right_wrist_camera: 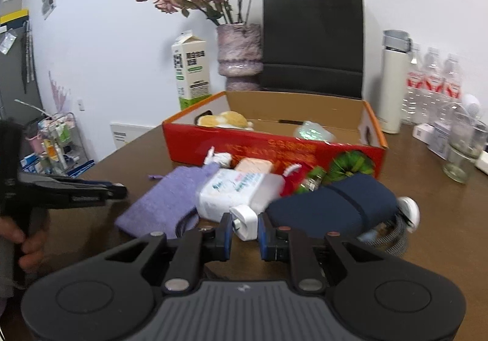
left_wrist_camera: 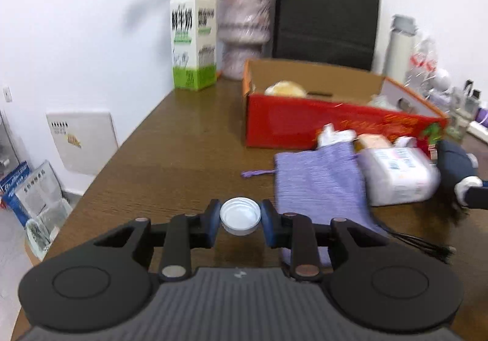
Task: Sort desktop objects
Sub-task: 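Grasp the white bottle cap with the left gripper while the right gripper grasps a small white plug, then carry the white cap with the left gripper while the right gripper carries the white plug toward the box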
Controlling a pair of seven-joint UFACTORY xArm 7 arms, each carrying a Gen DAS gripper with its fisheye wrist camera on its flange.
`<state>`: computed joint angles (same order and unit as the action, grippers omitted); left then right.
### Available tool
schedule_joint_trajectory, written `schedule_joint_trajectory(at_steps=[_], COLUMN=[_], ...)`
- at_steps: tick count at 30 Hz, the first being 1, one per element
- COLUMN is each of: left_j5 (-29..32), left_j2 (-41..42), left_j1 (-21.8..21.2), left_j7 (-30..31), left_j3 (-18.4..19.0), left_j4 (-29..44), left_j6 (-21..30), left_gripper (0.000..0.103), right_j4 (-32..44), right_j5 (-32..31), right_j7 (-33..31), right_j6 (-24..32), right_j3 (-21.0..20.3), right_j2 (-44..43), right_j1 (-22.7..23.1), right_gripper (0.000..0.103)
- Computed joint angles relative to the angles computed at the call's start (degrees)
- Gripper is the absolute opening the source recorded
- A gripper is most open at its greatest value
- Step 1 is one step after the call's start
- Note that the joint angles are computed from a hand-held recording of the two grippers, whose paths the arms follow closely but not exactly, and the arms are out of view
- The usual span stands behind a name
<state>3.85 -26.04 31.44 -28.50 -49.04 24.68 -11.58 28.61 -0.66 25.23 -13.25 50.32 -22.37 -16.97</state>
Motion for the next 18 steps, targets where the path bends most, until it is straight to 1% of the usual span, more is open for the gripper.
schedule_joint_trajectory(at_steps=[2,3,5,7,8,10,13,18], left_j5=[-0.8,-1.1,-1.7,-1.6,-1.6,-1.0,-0.3,0.8], left_j2=[-2.9,-4.5,-8.8,-12.7,-15.2,-19.2,-26.1,-37.9], left_j1=[-8.1,-11.5,-17.3,-22.1,-24.7,-28.1,-33.3,-43.2], left_j7=[-0.9,-1.4,-2.9,-4.8,-6.0,-8.0,-11.2,-16.3], left_j3=[6.0,8.2,11.2,13.6,14.4,15.2,16.2,17.7], left_j4=[-2.7,-4.0,-6.3,-8.2,-9.5,-11.1,-13.9,-18.1], left_j6=[0.3,0.7,2.4,4.1,5.2,7.4,11.8,22.4], left_gripper=[0.029,0.029,0.029,0.029,0.029,0.029,0.029,0.029], right_j4=[-1.7,-2.8,-5.1,-7.2,-8.7,-11.1,-14.9,-21.0], right_j5=[0.4,0.4,0.3,-0.1,-0.3,-0.9,-1.8,-2.9], right_j7=[0.9,1.4,2.5,3.8,4.8,6.4,9.3,14.5], right_j6=[0.5,0.9,1.5,2.4,2.9,4.2,7.5,15.4], right_j3=[-2.3,-3.7,-5.8,-7.8,-8.8,-11.2,-12.9,-15.4], right_j2=[-2.2,-3.6,-6.7,-9.9,-11.8,-15.0,-21.5,-34.5], right_j1=[2.8,4.5,7.5,10.2,11.8,15.1,19.2,27.5], right_gripper=[0.016,0.016,0.016,0.016,0.016,0.016,0.016,0.016])
